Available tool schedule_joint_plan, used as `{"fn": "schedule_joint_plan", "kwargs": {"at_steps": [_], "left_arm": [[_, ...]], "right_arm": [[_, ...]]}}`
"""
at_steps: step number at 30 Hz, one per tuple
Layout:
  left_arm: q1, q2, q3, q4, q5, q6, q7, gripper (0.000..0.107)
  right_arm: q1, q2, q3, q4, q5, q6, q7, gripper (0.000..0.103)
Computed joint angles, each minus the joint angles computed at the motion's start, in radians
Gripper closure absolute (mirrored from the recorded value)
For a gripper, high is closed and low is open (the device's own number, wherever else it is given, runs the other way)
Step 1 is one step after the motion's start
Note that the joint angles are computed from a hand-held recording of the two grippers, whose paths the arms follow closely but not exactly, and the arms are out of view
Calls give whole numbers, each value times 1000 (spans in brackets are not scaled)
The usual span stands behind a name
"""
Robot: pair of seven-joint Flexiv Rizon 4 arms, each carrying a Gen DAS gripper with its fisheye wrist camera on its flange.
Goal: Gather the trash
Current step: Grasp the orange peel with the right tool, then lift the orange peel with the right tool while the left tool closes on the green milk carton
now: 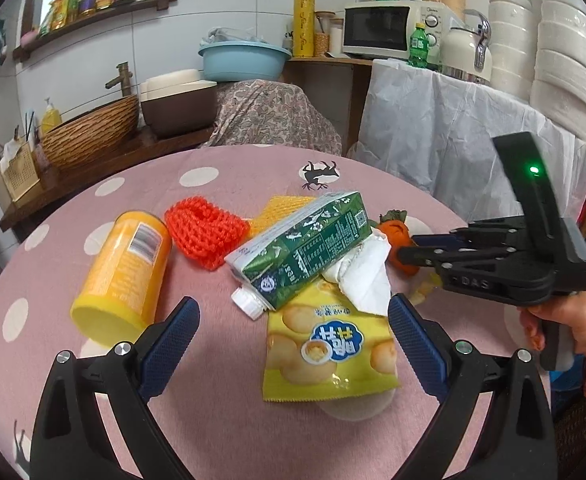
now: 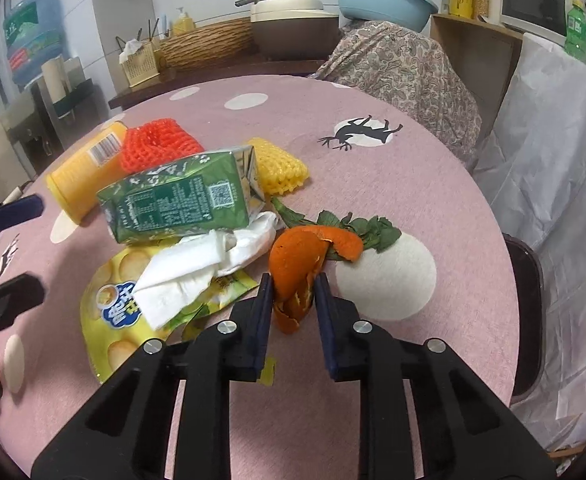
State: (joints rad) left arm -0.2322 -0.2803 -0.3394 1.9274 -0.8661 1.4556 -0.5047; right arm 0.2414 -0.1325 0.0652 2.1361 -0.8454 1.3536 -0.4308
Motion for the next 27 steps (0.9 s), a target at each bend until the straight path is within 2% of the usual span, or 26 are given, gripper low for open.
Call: {"fn": "schedule_joint_plan", "kwargs": {"at_steps": [6, 12, 19, 24, 27], "left_arm": [[-18, -50, 57, -83, 167, -68, -72, 13], [-40, -123, 139, -243, 412, -247, -161, 14], [-83, -214, 202, -427, 622, -420, -256, 24], [-101, -247, 211, -487, 699, -457, -287, 27], [-105, -256, 211, -502, 716, -462, -303, 33]], "right_arm": [[-31, 42, -24, 71, -111, 94, 137, 83], [-84, 103, -2, 126, -221, 120, 245, 83], [-141, 145, 36, 161, -297, 154, 317, 83], [-162, 159, 49, 178, -315, 171, 341, 83], [-176, 165, 52, 186, -341, 183, 369, 83]]}}
